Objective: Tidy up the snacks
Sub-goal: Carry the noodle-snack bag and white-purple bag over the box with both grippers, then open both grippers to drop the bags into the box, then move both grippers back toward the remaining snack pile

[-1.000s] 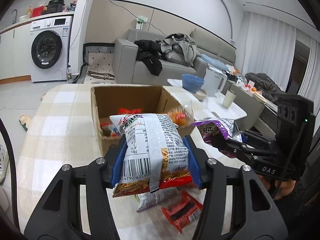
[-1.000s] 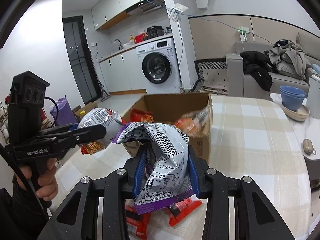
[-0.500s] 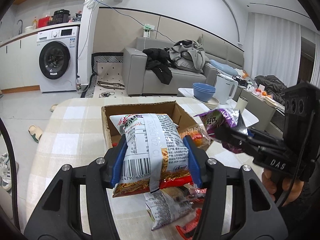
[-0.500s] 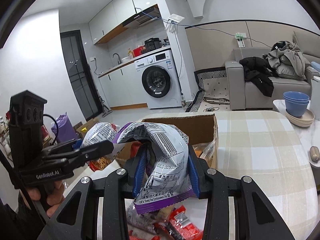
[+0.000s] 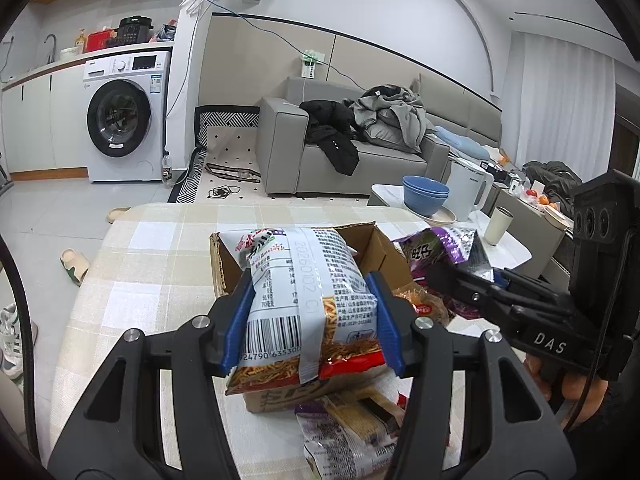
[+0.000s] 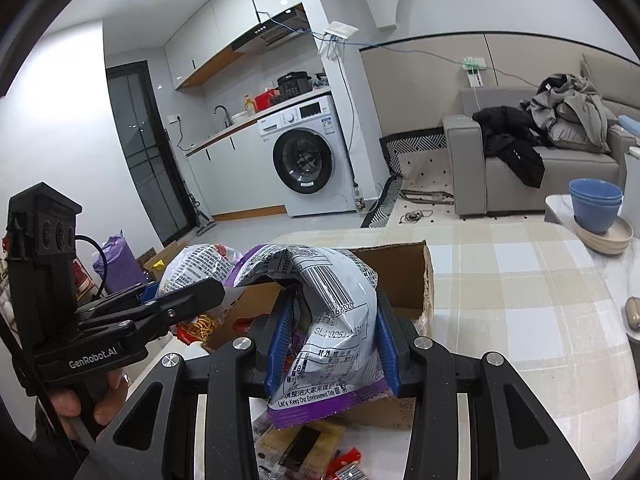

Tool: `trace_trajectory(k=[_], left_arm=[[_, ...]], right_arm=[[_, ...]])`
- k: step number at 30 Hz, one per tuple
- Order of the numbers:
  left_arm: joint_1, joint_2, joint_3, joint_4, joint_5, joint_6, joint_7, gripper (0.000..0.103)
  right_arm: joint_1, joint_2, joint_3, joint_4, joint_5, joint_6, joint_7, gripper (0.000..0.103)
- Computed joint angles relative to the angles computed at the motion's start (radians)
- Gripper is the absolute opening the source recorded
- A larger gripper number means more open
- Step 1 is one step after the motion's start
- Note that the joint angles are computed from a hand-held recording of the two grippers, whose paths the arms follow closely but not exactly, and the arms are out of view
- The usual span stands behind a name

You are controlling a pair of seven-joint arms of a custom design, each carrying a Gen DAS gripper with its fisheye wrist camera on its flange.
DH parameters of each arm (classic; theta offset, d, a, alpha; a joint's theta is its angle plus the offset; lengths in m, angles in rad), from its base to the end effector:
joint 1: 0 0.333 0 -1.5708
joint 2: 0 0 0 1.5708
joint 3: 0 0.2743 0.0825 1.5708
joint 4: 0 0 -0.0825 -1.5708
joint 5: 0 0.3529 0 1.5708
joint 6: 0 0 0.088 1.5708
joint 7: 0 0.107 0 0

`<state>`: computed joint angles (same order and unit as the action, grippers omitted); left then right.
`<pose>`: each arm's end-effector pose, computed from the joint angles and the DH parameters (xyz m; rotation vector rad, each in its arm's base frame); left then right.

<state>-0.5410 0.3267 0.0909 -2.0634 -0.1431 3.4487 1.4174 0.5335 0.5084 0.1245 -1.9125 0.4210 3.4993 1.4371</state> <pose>0.5481 -0.2514 0.3895 -1.5415 1.8044 -1.2354 0.5329 0.3368 0.3409 -1.6887 1.2974 -0.4849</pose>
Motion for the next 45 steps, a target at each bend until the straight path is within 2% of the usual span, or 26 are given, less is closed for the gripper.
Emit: trace_trajectory(k=[7,10,12,13,14,16,17,19,22,24,25,27,29,31,33,34,36,38,39,40,42,43,45], left_arm=[[-0.005,0.101,0.030,0.133,0.038,-0.057,-0.062,0.052],[0.027,0.145,0.010,0.196,0.083,-0.091,-0.106,0.052],[0.050,0.192,-0.007,0.268,0.116,-0.141,-0.129,0.052],[0.028,0.209,0.021,0.289,0.124,-0.157,-0.144,0.052],[0.021,0.228,0.031,0.320,0.136,-0.180,-0.155,0.052],[0.012,0.251,0.047,0.342,0.158,-0.185,-0.181,0.052],[0.015,0.256,0.047,0.346,0.169,-0.183,-0.193,0.052],[0.040,0.258,0.025,0.349,0.199,-0.188,-0.205,0.056],[0.062,0.262,0.006,0.358,0.241,-0.212,-0.227,0.063],[0.030,0.256,0.040,0.341,0.267,-0.206,-0.257,0.074],[0.023,0.260,0.048,0.345,0.284,-0.211,-0.265,0.075],[-0.035,0.258,0.114,0.335,0.314,-0.207,-0.298,0.080],[-0.093,0.249,0.178,0.318,0.343,-0.209,-0.333,0.082],[-0.086,0.235,0.169,0.300,0.373,-0.200,-0.348,0.088],[-0.055,0.212,0.134,0.271,0.403,-0.184,-0.358,0.102],[-0.047,0.193,0.126,0.242,0.420,-0.163,-0.366,0.102],[-0.074,0.157,0.152,0.191,0.437,-0.149,-0.372,0.102],[-0.151,0.128,0.228,0.139,0.432,-0.131,-0.386,0.102],[-0.173,0.112,0.248,0.111,0.424,-0.116,-0.387,0.102],[-0.170,0.101,0.241,0.094,0.415,-0.112,-0.380,0.102],[-0.190,0.061,0.253,0.033,0.390,-0.096,-0.363,0.102],[-0.211,0.049,0.269,0.012,0.371,-0.093,-0.354,0.102],[-0.283,0.019,0.334,-0.050,0.325,-0.070,-0.327,0.102]], right_arm=[[0.017,0.040,-0.028,0.059,0.011,-0.041,0.002,0.039],[0.047,0.058,-0.066,0.096,0.022,-0.076,-0.007,0.039],[0.067,0.077,-0.092,0.131,0.024,-0.112,-0.009,0.042],[0.074,0.087,-0.106,0.151,0.021,-0.148,-0.007,0.047],[0.102,0.094,-0.141,0.163,0.023,-0.172,0.003,0.052],[0.196,0.105,-0.249,0.165,0.050,-0.181,0.019,0.060],[0.208,0.101,-0.264,0.150,0.028,-0.172,0.045,0.066],[0.187,0.079,-0.236,0.109,0.017,-0.134,0.042,0.071],[0.194,0.054,-0.240,0.063,0.039,-0.095,0.026,0.076],[0.183,0.030,-0.221,0.021,0.059,-0.060,0.009,0.081],[0.171,0.018,-0.206,0.003,0.069,-0.050,-0.001,0.083],[0.125,-0.006,-0.156,-0.032,0.069,-0.028,-0.013,0.086],[0.109,-0.030,-0.131,-0.073,0.088,-0.004,-0.025,0.091],[0.100,-0.056,-0.114,-0.116,0.106,0.016,-0.044,0.093],[0.111,-0.081,-0.113,-0.156,0.140,0.031,-0.071,0.099],[0.105,-0.092,-0.105,-0.174,0.148,0.038,-0.081,0.100],[0.101,-0.107,-0.095,-0.199,0.173,0.048,-0.099,0.101],[0.071,-0.129,-0.061,-0.238,0.174,0.059,-0.088,0.102],[0.052,-0.135,-0.044,-0.249,0.165,0.060,-0.079,0.102],[0.029,-0.145,-0.023,-0.267,0.147,0.061,-0.063,0.102],[0.032,-0.157,-0.019,-0.292,0.159,0.076,-0.057,0.102],[0.026,-0.160,-0.010,-0.302,0.155,0.084,-0.048,0.102],[0.003,-0.166,0.013,-0.325,0.130,0.092,-0.019,0.102]])
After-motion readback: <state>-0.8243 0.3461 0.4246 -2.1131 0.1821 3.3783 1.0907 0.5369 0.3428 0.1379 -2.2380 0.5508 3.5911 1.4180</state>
